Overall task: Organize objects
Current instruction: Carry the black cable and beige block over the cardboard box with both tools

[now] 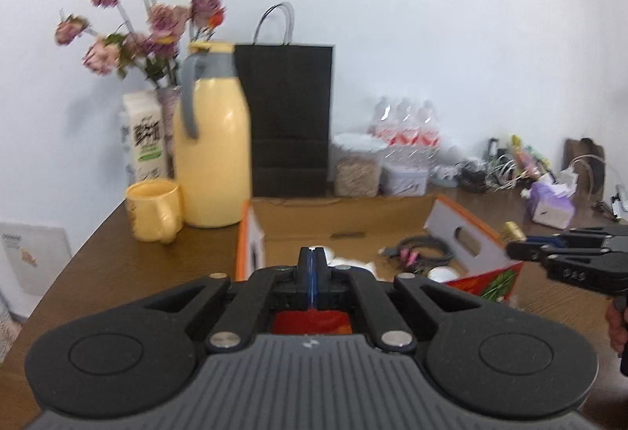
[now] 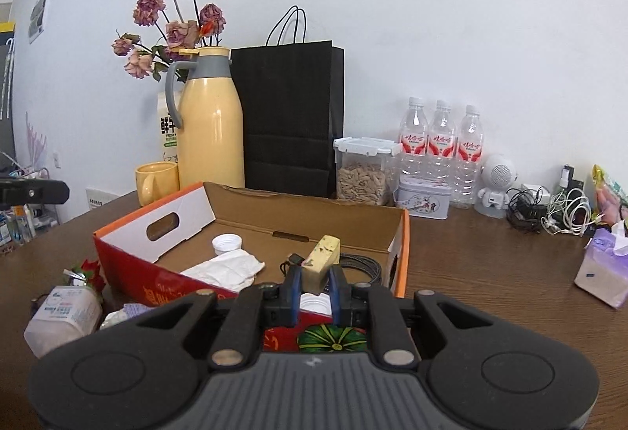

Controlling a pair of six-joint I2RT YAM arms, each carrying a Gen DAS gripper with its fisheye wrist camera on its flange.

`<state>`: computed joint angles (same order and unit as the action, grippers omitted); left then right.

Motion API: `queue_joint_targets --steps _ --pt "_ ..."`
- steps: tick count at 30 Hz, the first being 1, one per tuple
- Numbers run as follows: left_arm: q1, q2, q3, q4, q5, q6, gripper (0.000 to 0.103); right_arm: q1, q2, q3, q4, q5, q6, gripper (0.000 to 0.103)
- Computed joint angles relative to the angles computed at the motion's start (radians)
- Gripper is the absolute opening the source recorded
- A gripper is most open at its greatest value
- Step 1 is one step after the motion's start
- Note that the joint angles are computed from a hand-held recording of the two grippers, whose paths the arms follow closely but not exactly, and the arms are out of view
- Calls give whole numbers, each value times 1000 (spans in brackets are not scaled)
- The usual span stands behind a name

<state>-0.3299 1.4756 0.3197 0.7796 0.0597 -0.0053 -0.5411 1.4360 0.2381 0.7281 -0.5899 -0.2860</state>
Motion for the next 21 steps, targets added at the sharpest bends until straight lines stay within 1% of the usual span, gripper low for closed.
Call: queue_joint_targets --steps 5,7,8,9,10,12,13,15,17,18,19,20,21 --pt "109 -27 -25 -90 13 17 6 -24 84 0 49 -14 -7 14" --pt "159 -35 -35 -138 26 38 22 -37 100 -8 61 -20 -16 14" --pt "176 -30 -40 -154 22 47 46 -43 102 -13 63 -22 -22 14" --pt "189 -20 -47 -157 12 57 59 -51 98 -21 64 -27 -30 14" --pt "197 -7 -55 -157 -2 67 59 -58 93 -28 64 -31 -35 14" --pt "212 35 -43 -189 -9 76 62 -70 79 -42 64 -38 -43 14" --pt "216 59 -32 -209 -14 69 67 -75 72 -48 63 -40 -46 14" --pt "225 125 -19 -209 -18 53 67 -81 56 -59 53 -43 -51 14" --pt "241 176 -24 -169 5 30 67 -91 46 -69 45 -48 -58 14" --pt "255 194 -36 -134 29 18 67 -95 37 -74 37 -50 -62 14" --pt "257 205 -44 -102 30 5 67 -99 31 -79 33 -52 -65 14" --pt "253 215 -55 -70 21 -9 64 -103 22 -85 26 -54 -70 14" --pt "255 226 -60 -47 25 -23 58 -107 14 -90 20 -56 -75 14"
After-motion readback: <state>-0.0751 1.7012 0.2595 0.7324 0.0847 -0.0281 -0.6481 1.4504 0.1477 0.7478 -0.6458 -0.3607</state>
